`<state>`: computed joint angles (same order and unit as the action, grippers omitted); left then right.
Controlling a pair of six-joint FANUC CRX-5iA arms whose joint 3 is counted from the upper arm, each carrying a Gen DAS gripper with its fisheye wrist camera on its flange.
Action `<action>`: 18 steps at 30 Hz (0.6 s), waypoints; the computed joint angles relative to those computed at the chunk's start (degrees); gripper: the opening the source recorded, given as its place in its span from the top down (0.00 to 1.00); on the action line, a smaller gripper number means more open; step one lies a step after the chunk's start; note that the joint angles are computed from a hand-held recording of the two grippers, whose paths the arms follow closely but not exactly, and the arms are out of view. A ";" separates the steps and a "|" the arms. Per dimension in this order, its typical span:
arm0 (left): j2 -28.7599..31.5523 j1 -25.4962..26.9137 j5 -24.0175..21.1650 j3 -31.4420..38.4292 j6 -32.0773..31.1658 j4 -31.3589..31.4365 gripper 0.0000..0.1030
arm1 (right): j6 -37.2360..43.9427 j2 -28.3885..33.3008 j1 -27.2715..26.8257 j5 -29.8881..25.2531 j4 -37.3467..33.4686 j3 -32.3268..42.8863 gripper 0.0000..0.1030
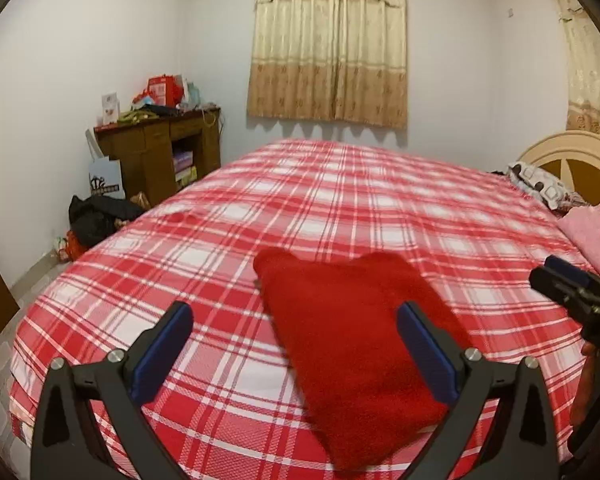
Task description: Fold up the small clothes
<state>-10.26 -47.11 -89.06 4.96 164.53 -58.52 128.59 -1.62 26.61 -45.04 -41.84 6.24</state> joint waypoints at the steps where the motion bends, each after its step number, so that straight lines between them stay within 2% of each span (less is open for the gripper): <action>1: -0.16 -0.19 0.12 0.18 -0.25 -0.10 0.00 | 1.05 -0.49 -0.84 -0.92 -1.78 0.37 0.24; 18: 0.61 -1.43 0.31 1.00 -0.88 -1.69 0.00 | 2.77 -2.90 -1.15 -2.57 -3.42 -0.54 0.23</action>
